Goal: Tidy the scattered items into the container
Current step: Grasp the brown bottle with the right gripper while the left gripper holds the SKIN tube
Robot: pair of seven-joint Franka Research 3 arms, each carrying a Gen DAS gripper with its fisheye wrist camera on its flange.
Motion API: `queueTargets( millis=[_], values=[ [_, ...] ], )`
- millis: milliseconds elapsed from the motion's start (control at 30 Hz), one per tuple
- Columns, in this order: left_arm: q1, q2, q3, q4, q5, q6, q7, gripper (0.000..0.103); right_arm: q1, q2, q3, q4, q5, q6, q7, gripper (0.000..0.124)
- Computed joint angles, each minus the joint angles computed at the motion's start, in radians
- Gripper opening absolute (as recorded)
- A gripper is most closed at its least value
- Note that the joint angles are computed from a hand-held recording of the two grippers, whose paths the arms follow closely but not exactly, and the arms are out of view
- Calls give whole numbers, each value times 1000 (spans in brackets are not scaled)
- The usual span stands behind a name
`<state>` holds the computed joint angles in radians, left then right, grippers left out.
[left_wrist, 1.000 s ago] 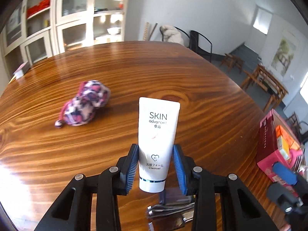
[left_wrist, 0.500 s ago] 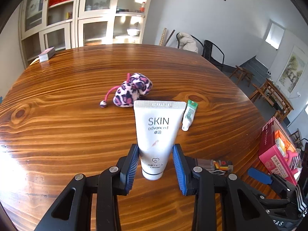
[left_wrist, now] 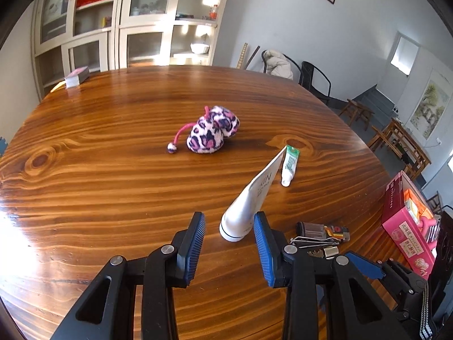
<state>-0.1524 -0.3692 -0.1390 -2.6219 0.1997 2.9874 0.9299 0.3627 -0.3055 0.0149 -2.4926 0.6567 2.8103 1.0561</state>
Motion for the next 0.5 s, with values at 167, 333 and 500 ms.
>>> queueTargets(
  millis=[167, 333, 500],
  values=[
    [-6, 32, -5, 11, -3, -6, 7, 42, -13, 31, 17, 18, -34, 25, 42, 79],
    [51, 39, -58, 14, 53, 12, -64, 68, -3, 39, 14, 15, -35, 53, 24, 79],
    [116, 78, -121, 51, 169, 13, -133, 68, 4, 38, 9, 12, -38, 57, 13, 79]
  ],
)
